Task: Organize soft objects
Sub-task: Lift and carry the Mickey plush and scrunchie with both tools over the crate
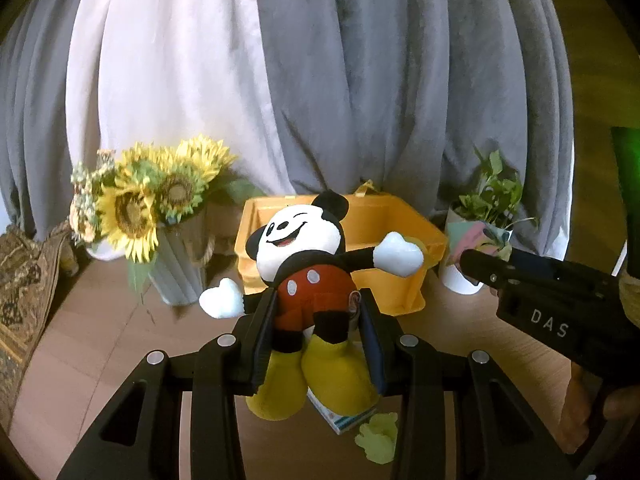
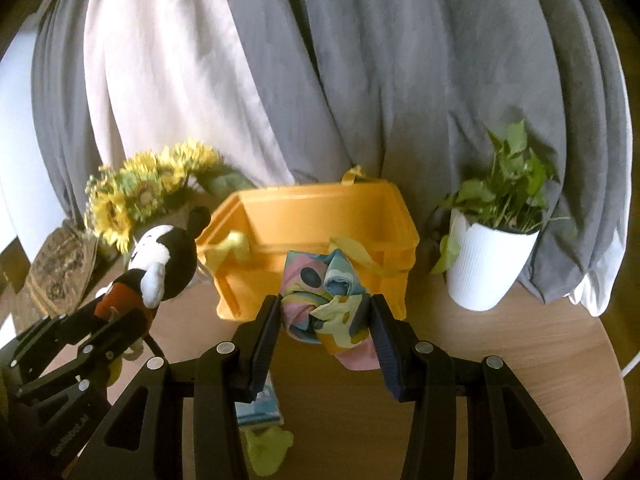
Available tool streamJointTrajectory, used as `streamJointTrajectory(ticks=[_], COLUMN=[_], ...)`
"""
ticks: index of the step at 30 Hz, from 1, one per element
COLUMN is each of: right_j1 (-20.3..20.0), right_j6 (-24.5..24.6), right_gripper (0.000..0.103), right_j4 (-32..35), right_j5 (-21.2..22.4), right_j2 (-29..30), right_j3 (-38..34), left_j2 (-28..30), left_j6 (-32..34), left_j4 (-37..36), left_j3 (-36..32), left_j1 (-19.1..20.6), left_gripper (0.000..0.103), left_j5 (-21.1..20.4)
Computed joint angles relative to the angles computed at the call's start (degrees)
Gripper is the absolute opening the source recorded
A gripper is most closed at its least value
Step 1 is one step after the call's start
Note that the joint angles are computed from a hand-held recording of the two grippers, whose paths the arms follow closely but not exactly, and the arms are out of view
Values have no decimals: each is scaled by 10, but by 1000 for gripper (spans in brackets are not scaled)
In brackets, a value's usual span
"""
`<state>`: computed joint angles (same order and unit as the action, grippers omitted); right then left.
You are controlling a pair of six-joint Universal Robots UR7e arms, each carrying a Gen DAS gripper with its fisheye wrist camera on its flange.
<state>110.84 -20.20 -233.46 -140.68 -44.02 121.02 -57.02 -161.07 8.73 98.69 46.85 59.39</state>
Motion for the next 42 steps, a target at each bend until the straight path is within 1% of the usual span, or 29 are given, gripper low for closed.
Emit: streamJointTrajectory(ticks=[3, 10, 15, 18, 25, 31, 35, 38, 42], right_j1=[9, 21, 24, 23, 11, -6, -15, -20, -29], right_j6=[-14, -48, -71, -87, -103, -109, -110, -119, -128], right_gripper=[46, 46, 46, 46, 46, 46, 46, 46, 46], right_j4=[-19, -48, -52, -58, -50, -37, -27, -20, -10], right_j5=[-4, -1, 5, 9, 20, 27, 32, 33, 36], right_j2=[5, 15, 18, 18, 18, 19, 22, 29, 36], right_j3=[-12, -43, -63, -76, -99, -124, -141, -159, -180], left_j2=[-8, -15, -4, 2, 32, 67, 91, 110, 140], left_j6=[25, 56, 53, 60, 85, 116, 127, 137, 149], left_j4=[-11, -26, -8, -13, -16, -5, 9, 22, 52], left_j3=[1, -11, -40, -50, -91, -141, -178, -207, -255], left_j1=[0, 4, 11, 14, 24, 39, 49, 57, 72], left_gripper=[39, 39, 39, 39, 39, 39, 39, 39, 39], left_j5=[2, 13, 33, 38, 58, 74, 85, 96, 121])
